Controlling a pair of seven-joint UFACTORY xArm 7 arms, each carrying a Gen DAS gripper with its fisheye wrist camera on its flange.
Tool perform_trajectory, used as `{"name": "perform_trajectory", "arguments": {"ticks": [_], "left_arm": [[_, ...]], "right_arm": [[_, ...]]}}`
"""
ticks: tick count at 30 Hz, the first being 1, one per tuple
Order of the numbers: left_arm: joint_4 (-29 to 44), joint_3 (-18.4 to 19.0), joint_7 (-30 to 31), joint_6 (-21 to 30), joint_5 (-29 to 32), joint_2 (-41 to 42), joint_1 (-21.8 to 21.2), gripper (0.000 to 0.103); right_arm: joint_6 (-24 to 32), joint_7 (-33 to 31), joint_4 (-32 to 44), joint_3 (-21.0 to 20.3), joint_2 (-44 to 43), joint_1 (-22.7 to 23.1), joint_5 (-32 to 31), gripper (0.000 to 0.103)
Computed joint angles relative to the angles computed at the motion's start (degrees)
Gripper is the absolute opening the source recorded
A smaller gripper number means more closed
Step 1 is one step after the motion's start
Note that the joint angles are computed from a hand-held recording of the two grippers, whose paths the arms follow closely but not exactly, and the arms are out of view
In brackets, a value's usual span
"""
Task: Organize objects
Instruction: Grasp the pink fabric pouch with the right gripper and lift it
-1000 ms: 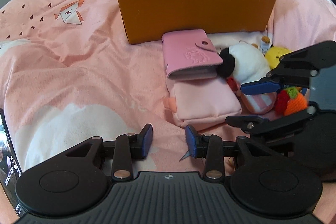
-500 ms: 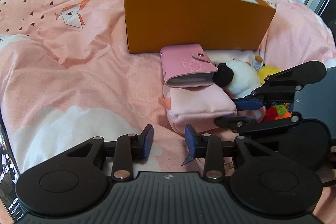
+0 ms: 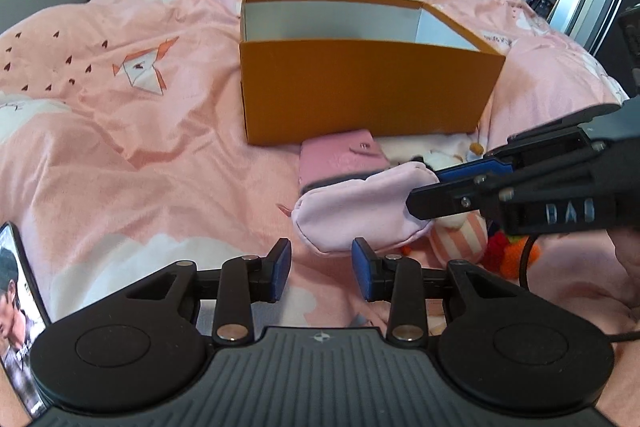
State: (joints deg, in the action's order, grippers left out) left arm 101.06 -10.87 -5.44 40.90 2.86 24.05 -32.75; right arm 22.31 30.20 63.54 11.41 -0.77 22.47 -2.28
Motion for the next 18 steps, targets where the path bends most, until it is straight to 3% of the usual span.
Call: {"name": "perform_trajectory", "arguments": {"ticks": [2,9,12,15,16,18], "left_arm": [[0.4,0.3,-1.0,-1.3,0.0,0.7,-0.1,0.042],[0.2,2.0,-5.2,-6.6,3.6,1.3,-1.0,0.042],[1.0,0.6,-2.9,-5.7,1.6,2.0,0.2,0.042],[3.3,1.1,-2.6,-3.7,2.3,3.8,-0.6,0.042],[4.1,1.0,-2.3,-3.1,2.0,4.5,-0.5,0.042],[6.1,0.1,-1.0,-0.6,0.0,5.7,0.0,0.042]], "right_arm": [[-1.5,1.9,0.2,-0.4,1.0,-0.4,2.1,0.017],[-4.3,15.1,4.2,-2.0,4.8,0.3,-11.7,0.017],[-3.0,21.7,7.0,-3.7,6.5,1.2,-19.0,0.015],[0.2,24.4,10.4,-4.7,9.1,1.8,-22.2,0.012],[0.8,25.1,10.9,-5.1,9.7,2.1,-23.4,0.000],[2.0,26.0,11.2,-5.7,10.1,2.5,-25.3,0.000]]}}
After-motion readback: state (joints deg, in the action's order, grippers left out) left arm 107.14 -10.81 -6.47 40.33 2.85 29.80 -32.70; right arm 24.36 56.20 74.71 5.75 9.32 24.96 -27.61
